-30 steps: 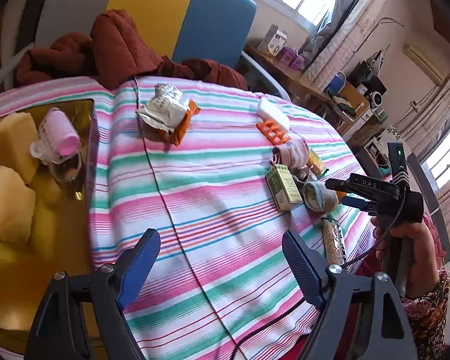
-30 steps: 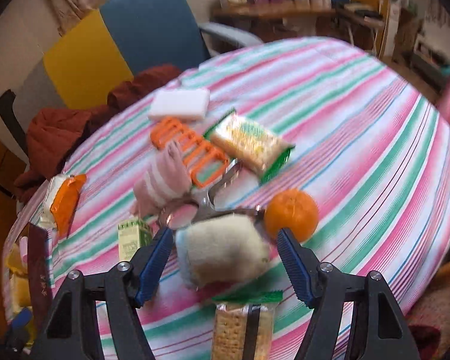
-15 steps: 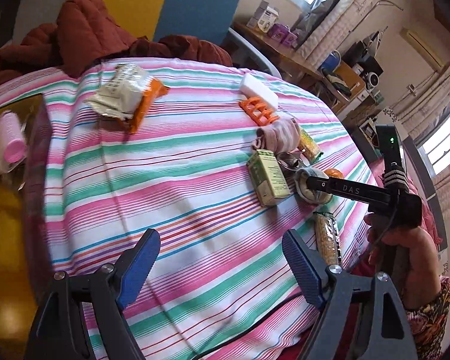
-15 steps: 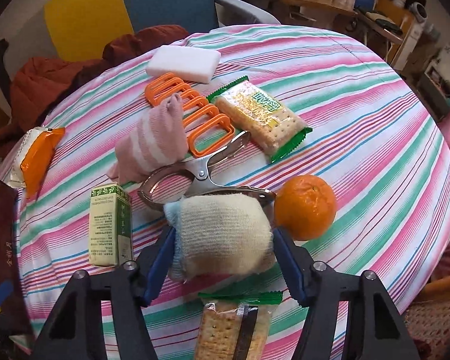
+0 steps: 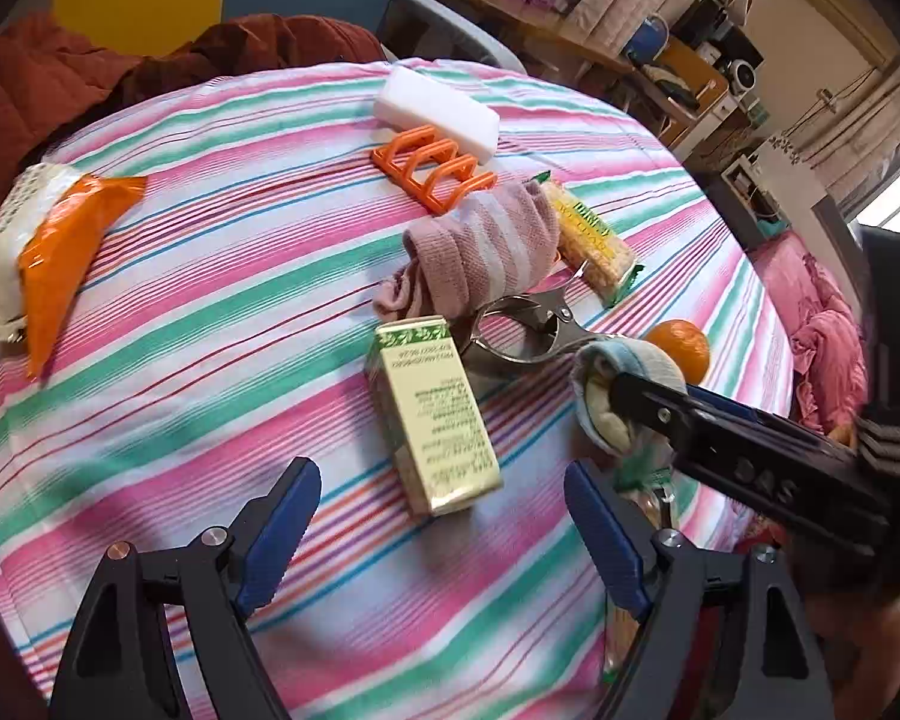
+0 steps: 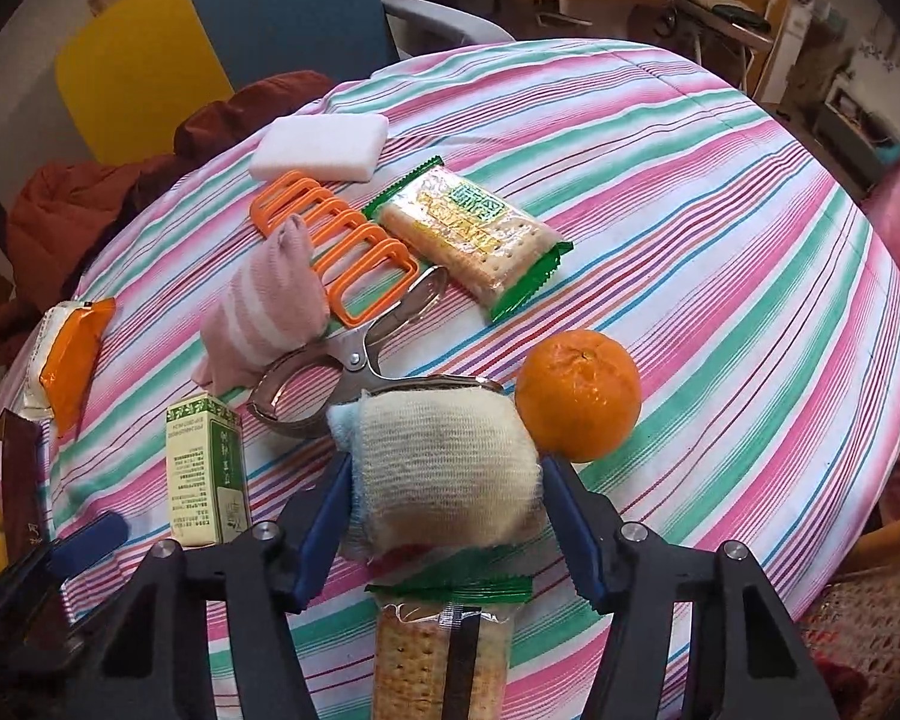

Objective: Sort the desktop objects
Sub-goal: 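Grasp the cream rolled sock with the right tool while the left tool reaches the green box, then grasp the green tea box with the left tool while the right tool holds the sock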

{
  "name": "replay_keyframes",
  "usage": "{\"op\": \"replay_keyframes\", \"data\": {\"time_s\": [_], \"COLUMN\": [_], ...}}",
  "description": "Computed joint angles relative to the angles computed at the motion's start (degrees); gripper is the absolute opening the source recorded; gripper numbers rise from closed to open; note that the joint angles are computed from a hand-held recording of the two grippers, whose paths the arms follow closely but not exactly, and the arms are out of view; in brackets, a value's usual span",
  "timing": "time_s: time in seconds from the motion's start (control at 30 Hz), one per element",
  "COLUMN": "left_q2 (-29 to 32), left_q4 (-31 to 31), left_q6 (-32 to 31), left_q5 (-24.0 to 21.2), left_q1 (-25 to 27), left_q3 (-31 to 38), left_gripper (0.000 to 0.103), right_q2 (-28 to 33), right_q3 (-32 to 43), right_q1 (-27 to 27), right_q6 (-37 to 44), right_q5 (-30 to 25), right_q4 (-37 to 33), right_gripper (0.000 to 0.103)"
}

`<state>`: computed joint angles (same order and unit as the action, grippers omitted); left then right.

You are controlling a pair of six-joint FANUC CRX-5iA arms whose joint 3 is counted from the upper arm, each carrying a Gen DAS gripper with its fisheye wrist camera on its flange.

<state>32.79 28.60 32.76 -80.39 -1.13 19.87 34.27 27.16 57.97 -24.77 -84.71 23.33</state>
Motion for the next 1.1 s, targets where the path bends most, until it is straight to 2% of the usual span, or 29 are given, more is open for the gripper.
{"op": "replay_keyframes", "data": {"time_s": [0.2,0.37,0.47,0.53,0.6,0.87,1.07,1.1], "left_q2": [0.79,-0.56,-1.32,-1.10,-0.71,-2.75,-6.84,-7.11], "left_q4": [-2.75,-0.89,-0.91,-0.30,0.29,2.81,3.79,3.94], "left_q6": [1.80,-3.04,-5.22,-5.30,-5.52,-8.93,-13.28,-13.33], "left_q5": [2.91,5.83,7.10,6.77,6.08,5.79,7.54,7.67], "left_q1": [-1.58,-0.23,0.62,1.60,2.53,7.03,10.28,10.51], "left_q3": [0.40,-2.61,-3.74,-3.71,-3.47,-7.45,-13.58,-13.92], "left_gripper": [0.082,0.066,0.052,0.042,0.037,0.034,0.034,0.036], "right_q2": [-0.07,0.77,0.77,0.83,0.94,1.49,1.03,1.38], "right_q3": [-0.59,0.67,0.53,0.48,0.52,0.71,-0.64,-0.15], "right_q1": [-0.59,-0.77,-0.81,-0.81,-0.81,-0.42,0.10,0.19], "right_q6": [-0.45,0.86,0.78,1.31,2.19,3.85,5.56,6.42], "right_q5": [1.17,0.17,0.39,1.22,2.48,5.13,10.45,11.05], "right_q4": [0.10,-0.09,0.17,0.66,0.93,4.15,7.20,7.40], "right_gripper": [0.064,0.064,0.064,0.063,0.063,0.063,0.063,0.063]}}
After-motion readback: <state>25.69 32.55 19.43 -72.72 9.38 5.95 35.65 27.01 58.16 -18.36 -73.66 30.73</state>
